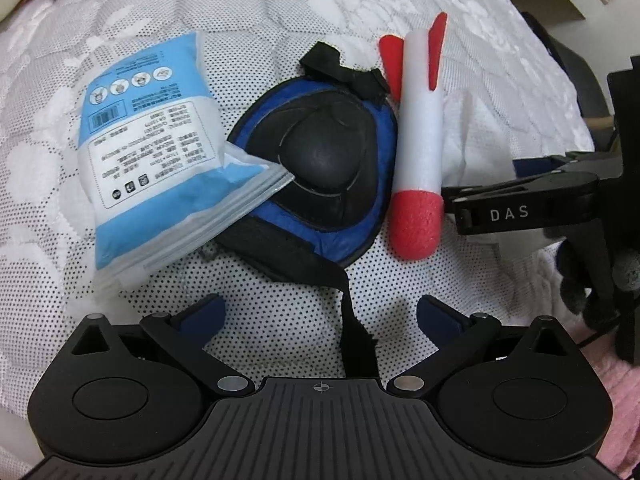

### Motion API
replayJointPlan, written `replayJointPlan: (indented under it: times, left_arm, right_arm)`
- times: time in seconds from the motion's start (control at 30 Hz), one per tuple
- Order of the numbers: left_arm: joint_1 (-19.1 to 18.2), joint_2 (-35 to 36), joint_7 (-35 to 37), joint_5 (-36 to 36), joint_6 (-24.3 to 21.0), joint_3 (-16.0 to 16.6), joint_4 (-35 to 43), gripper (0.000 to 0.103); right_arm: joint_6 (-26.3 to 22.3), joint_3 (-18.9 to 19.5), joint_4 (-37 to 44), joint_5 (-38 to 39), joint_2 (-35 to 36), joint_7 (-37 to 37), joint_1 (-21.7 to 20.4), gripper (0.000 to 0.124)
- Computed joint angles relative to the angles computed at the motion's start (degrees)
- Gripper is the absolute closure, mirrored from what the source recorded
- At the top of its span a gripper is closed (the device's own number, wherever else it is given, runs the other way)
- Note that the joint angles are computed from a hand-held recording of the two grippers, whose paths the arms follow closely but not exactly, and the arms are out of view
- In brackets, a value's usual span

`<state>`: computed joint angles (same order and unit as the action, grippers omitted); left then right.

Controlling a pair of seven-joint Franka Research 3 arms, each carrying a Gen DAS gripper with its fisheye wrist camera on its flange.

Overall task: Clean container
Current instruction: 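Move the right tool toward the white wet wipe beside the rocket, then close the right gripper on the white wet wipe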

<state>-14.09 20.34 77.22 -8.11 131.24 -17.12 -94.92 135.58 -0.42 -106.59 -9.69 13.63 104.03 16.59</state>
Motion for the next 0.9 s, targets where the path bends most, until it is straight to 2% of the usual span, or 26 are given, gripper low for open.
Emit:
replayJointPlan:
  times: [0.13, 0.23, 0.3, 0.37, 0.43, 0.5, 0.6, 0.67, 0.7, 0.77, 0.8, 0.9]
  left_arm:
    - [0.2, 0.1, 0.0, -0.4, 0.6, -0.1, -0.3, 0.0]
    - [0.7, 0.1, 0.0, -1.6, 1.0, -0.2, -0.4, 0.0]
    - [1.3, 0.1, 0.3, -3.0, 1.4, -0.4, -0.5, 0.0]
    - [2.2, -0.4, 1.0, -5.2, 2.1, -0.8, -1.3, 0.0]
    - [2.9, -0.8, 2.2, -7.0, 2.8, -1.0, -2.0, 0.0]
    - [3.1, -1.1, 2.9, -7.5, 3.3, -0.9, -2.3, 0.0]
    - [2.5, -2.2, 2.7, -6.0, 5.0, -0.3, -3.5, 0.0]
    - [1.1, -3.8, 0.7, -1.5, 7.4, 1.0, -5.4, 0.0]
    - [0.2, -4.7, -0.8, 1.5, 8.6, 1.7, -6.4, 0.0]
    - [-1.2, -6.0, -5.1, 8.0, 10.4, 3.3, -7.8, 0.0]
    - [-1.7, -6.2, -7.8, 10.6, 10.4, 4.0, -7.6, 0.0]
    - [-2.7, -7.3, -18.3, 19.9, 8.9, 6.6, -7.6, 0.0]
  right_arm:
    - [-0.4, 0.2, -0.2, 0.1, -0.4, -0.1, 0.2, 0.021]
    - [1.6, 0.3, -2.4, -0.7, -1.8, 0.0, 0.4, 0.021]
    - [3.8, 0.6, -4.4, -1.0, -3.6, -0.9, 0.3, 0.029]
    - [6.0, 1.2, -6.3, -0.2, -5.8, -2.4, 0.0, 0.06]
    - [5.2, 1.5, -6.2, 0.9, -6.8, -1.8, -0.1, 0.065]
    - [2.3, 1.4, -3.8, 1.0, -5.8, 3.5, 0.1, 0.07]
    - [4.3, 0.7, -3.8, -3.4, -4.9, 10.1, 0.9, 0.078]
    - [5.1, 1.0, -4.4, -5.0, -6.2, 11.9, 1.4, 0.103]
    - [5.8, 1.3, -5.4, -5.0, -7.3, 13.2, 1.5, 0.107]
    - [8.0, 2.0, -6.0, 0.4, -8.5, 15.9, 0.9, 0.108]
    - [10.4, 2.4, -7.9, 5.9, -10.0, 15.6, 0.1, 0.108]
    - [15.6, 3.2, -13.0, 29.3, -14.8, 7.7, -1.5, 0.108]
